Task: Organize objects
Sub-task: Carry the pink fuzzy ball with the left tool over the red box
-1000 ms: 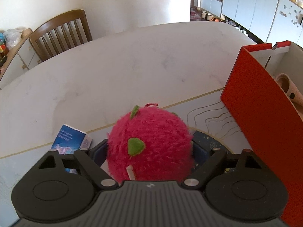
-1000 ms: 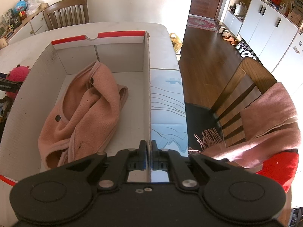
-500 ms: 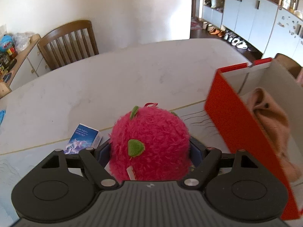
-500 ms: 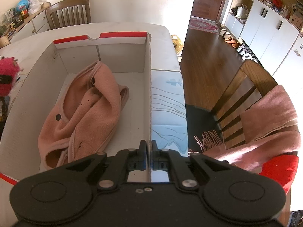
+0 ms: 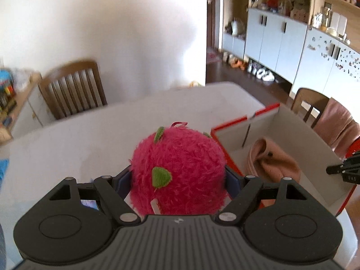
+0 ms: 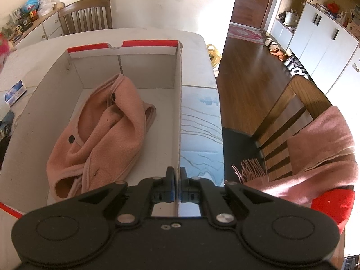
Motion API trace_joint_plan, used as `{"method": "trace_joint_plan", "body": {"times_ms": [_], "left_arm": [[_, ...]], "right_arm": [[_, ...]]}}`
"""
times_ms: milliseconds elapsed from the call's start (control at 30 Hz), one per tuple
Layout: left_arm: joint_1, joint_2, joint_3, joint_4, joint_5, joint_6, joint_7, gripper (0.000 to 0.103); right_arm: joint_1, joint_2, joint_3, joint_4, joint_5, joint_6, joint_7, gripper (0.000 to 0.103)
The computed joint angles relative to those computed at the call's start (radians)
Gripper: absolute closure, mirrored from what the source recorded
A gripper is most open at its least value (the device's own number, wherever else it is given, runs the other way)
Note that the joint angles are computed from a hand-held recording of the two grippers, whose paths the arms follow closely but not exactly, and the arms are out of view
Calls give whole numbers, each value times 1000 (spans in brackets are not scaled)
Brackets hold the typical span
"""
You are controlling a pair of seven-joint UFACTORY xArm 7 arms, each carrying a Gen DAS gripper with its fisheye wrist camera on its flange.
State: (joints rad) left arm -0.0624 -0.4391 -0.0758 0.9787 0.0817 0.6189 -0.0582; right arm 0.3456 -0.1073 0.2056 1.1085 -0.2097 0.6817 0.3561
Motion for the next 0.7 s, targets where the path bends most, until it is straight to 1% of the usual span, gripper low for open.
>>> {"method": "trace_joint_plan", "body": {"times_ms": [33, 100, 233, 400, 700], "left_arm": [[7, -3, -8, -4, 13, -14, -10, 22], [4, 7, -10, 17, 7, 19, -23, 22], [-29, 6, -4, 38, -19, 35, 10, 22], [-89, 41, -13, 92, -74, 52, 61, 22], [-196, 174, -42, 182, -178, 50, 151, 22]], "right_arm": [[0, -1, -1, -2, 2, -3, -1, 100], [0, -2, -2, -3, 6, -8, -8, 100], [-2, -3, -4, -9, 12, -14, -17, 100], [-3, -4, -3, -10, 14, -17, -18, 100], [-2, -5, -5, -9, 30, -20, -30, 101]]}}
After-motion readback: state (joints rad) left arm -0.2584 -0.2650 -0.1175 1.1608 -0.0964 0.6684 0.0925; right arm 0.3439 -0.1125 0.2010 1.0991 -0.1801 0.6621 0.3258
